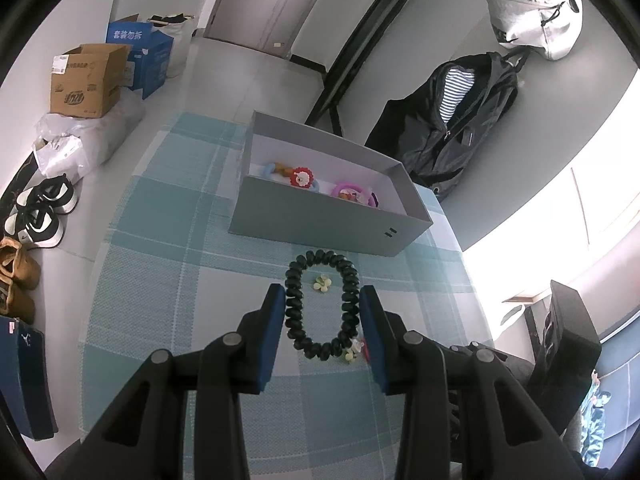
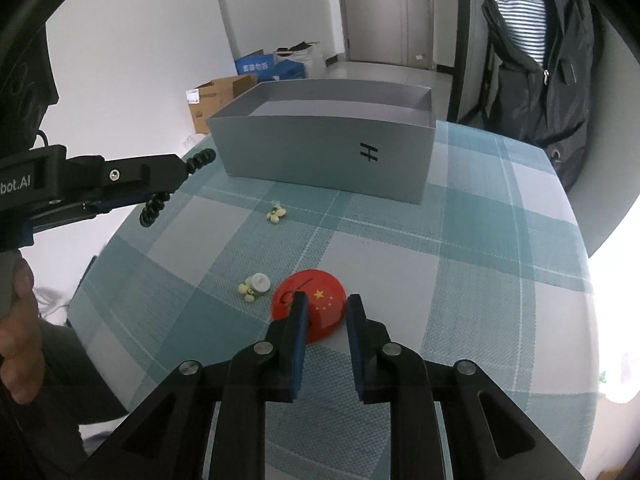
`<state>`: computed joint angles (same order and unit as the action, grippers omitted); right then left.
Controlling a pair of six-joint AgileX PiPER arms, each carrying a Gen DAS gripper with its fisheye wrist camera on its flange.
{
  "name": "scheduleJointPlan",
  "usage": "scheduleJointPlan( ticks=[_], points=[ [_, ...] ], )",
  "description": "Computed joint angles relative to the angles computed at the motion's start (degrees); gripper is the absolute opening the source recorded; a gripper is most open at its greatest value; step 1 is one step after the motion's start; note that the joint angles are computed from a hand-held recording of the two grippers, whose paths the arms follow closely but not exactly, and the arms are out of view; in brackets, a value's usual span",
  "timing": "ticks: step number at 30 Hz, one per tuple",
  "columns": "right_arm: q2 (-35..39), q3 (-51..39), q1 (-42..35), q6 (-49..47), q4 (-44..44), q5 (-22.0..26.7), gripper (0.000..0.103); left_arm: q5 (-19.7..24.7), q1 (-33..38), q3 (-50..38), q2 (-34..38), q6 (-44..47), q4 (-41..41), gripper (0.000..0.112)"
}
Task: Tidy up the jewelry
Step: 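Lift the bracelet with the left gripper while right grasps the white flower charm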
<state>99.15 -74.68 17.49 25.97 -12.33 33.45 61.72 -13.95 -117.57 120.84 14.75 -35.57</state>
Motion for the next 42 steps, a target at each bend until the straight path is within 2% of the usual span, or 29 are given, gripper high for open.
scheduleJointPlan(
  ticks=[2, 5, 8, 13, 20, 23, 26, 30, 32, 34, 37, 40, 41, 42],
  points=[
    [0.4, -0.2, 0.0, -1.1, 1.6, 0.2, 0.036, -0.2, 0.1, 0.1, 0.0, -0.4, 0.0, 0.032],
    [-0.5, 0.6, 1.0, 1.1, -1.2, -1.6, 0.036, -0.5, 0.4, 0.0, -0.1, -1.1, 0.2, 0.032],
    [-0.5, 0.0, 0.9, -5.8, 5.0, -3.5, 0.036, -1.1, 1.0, 0.5, -0.5, -1.1, -0.3, 0.032],
    [3.5, -4.7, 2.4, -12.1, 8.5, -1.7, 0.036, -1.2, 1.3, 0.4, -0.4, -1.3, -0.7, 0.032],
    [5.9, -6.9, 6.1, -4.4, -2.2, 1.5, 0.034, -0.2, 1.5, -0.6, 0.2, -1.4, -0.7, 0.032],
    [4.3, -5.5, 5.4, -5.9, 0.0, -0.3, 0.034, -0.2, 1.6, -0.7, 0.3, -1.3, -1.2, 0.032],
    [2.4, -3.6, 4.9, -3.9, -1.4, -3.2, 0.034, -0.2, 1.7, -0.8, 0.3, -1.2, -1.3, 0.032],
    [4.1, -5.1, 3.5, -5.2, 1.2, -1.1, 0.035, -0.2, 1.8, -0.6, 0.2, -0.9, -1.8, 0.032],
    [4.2, -4.5, 3.9, -5.0, 0.0, -1.9, 0.035, -0.3, 1.8, -0.7, 0.3, -0.9, -1.7, 0.032],
    [5.1, -5.5, 4.7, -5.6, -0.8, -1.0, 0.034, -0.1, 2.0, -0.9, 0.5, -1.0, -2.1, 0.032],
    [6.1, -6.3, 6.8, -2.9, -6.4, 0.4, 0.032, 0.2, 2.0, -1.4, 0.7, -1.4, -2.2, 0.032],
    [6.3, -6.6, 6.8, -4.6, -5.1, 0.1, 0.021, 0.2, 2.1, -1.3, 0.7, -1.3, -2.3, 0.032],
    [6.4, -6.7, 6.6, -5.6, -4.0, -0.1, 0.014, 0.2, 2.0, -1.3, 0.7, -1.3, -2.2, 0.032],
    [6.3, -6.5, 6.3, -6.2, -3.2, -0.4, 0.014, 0.1, 2.0, -1.2, 0.7, -1.2, -2.2, 0.032]
  ],
)
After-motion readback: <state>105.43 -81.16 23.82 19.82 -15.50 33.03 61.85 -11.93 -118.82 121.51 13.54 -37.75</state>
